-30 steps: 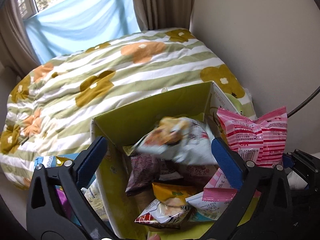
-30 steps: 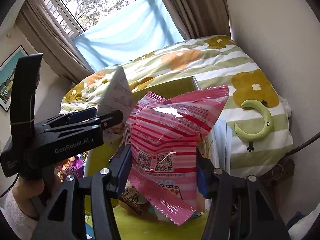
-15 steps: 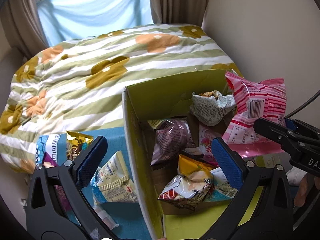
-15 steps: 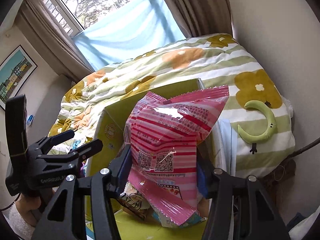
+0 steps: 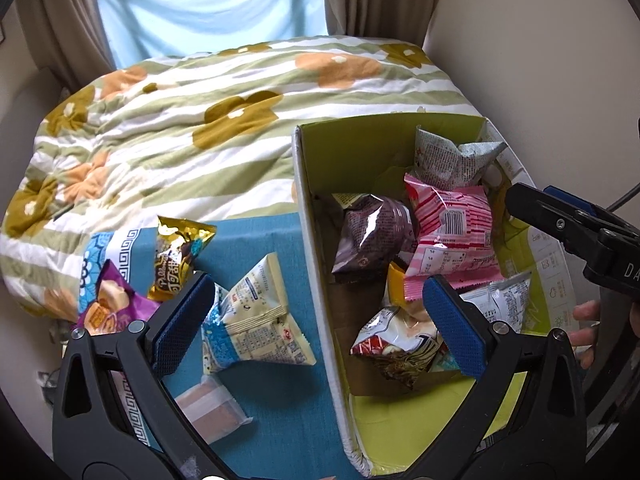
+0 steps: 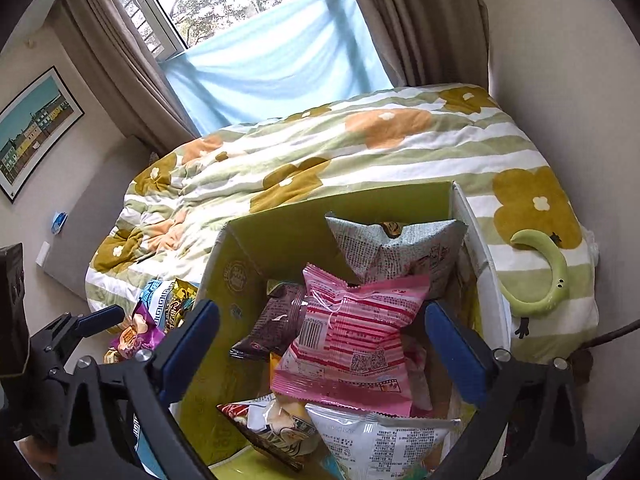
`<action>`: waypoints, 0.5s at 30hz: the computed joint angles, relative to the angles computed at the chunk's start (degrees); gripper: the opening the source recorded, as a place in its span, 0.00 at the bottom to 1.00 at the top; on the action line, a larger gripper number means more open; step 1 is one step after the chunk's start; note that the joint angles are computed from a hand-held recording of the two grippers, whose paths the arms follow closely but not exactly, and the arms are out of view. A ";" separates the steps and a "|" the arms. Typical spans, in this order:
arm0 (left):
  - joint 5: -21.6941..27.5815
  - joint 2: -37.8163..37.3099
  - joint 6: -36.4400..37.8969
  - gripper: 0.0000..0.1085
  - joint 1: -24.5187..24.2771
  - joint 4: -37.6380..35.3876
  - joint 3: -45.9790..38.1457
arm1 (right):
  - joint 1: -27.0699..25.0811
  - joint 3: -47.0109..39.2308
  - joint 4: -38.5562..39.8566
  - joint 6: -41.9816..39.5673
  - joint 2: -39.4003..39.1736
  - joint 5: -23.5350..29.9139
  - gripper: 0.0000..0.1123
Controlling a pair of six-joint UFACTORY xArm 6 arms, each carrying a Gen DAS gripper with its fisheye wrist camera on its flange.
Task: Organize snacks
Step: 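Drop the Oishi corn bag into the box while the right gripper releases the pink bag there, then withdraw both grippers from the box toward the remaining snacks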
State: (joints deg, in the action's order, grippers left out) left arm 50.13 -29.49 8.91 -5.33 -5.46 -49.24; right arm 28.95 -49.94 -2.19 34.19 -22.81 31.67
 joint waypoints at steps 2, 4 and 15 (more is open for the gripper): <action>0.46 -0.75 0.10 0.95 0.27 -0.39 0.61 | 0.06 0.83 -0.37 0.31 -1.10 0.42 0.91; 0.65 -1.71 -0.11 0.95 0.24 -0.22 1.12 | 0.21 1.27 -0.97 0.92 -2.11 1.27 0.91; 1.83 -9.03 -2.41 0.95 0.78 0.60 2.07 | 1.85 0.81 -5.30 2.85 -7.39 6.20 0.91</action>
